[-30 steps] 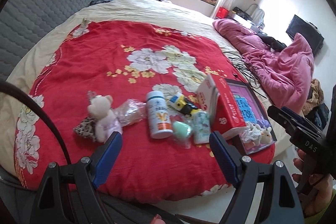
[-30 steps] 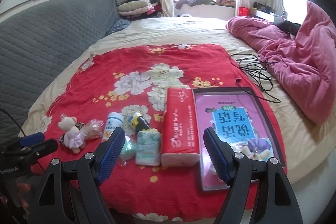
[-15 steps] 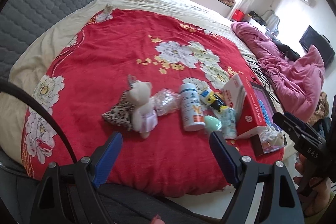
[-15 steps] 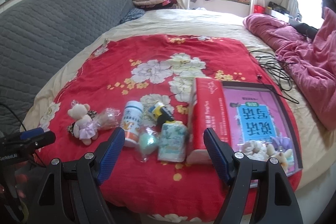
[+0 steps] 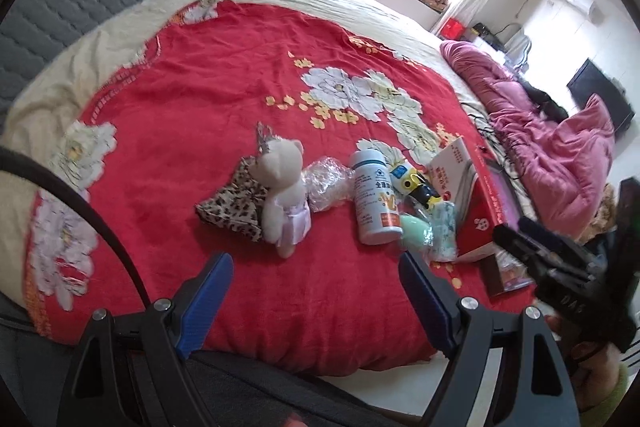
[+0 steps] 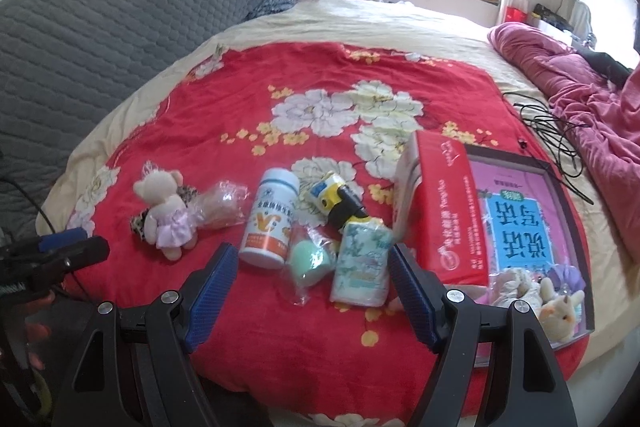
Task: Organize soft objects
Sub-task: 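Reach the left tool to the white bear while the right reaches the green sponge bag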
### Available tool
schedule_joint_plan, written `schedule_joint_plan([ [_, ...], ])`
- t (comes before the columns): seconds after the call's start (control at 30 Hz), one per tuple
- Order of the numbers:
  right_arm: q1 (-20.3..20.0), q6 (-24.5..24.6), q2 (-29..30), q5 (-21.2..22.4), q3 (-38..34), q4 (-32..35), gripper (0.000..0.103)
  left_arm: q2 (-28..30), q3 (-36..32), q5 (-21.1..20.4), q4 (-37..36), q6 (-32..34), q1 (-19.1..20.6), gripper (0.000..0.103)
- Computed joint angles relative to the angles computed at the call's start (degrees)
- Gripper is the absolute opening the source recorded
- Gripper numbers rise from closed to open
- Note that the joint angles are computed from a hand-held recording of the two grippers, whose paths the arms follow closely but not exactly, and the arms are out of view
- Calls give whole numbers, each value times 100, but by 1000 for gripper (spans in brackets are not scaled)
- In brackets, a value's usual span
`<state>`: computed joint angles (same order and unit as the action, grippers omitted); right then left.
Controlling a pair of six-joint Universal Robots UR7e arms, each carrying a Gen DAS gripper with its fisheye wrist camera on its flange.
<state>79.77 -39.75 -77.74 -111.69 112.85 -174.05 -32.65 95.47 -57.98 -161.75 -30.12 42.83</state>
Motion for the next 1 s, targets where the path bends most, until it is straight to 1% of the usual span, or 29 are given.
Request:
schedule_joint_plan([
  [0.1,-25,-7,95,-30,-23,44,78,12,21,-124,-95,-57,132,87],
  [0.27,-62,31,257,-61,-103,126,78,117,-112,8,-250,63,275,87],
  [0.4,-77,8,406,-102,-181,146,78,307,-505,117,66,143,391,87],
  [0.5,-64,-79,516,-174,-210,98,78,472,-790,227,165,346,416,87],
  [0.53,-77,-90,535,-135,-226,141,78,538,-912,270,243,420,421,87],
  [0.6,-80,-162,601,-162,-256,152,78,639,-1093,283,344,510,445,87],
  [0.67,-74,-297,707,-267,-307,144,78,725,-1271,268,521,512,476,87],
  [0.77,-80,-464,820,-329,-363,164,78,813,-1408,179,508,587,529,83],
  [0.87,-55,-795,1021,-600,-442,27,78,865,-1484,113,508,591,572,78],
  [0.97,-15,-1444,1297,-982,-494,-441,78,881,-1492,14,449,609,608,73],
  [1.0,-3,-1740,1400,-1103,-504,-651,78,885,-1505,-16,470,615,621,71],
])
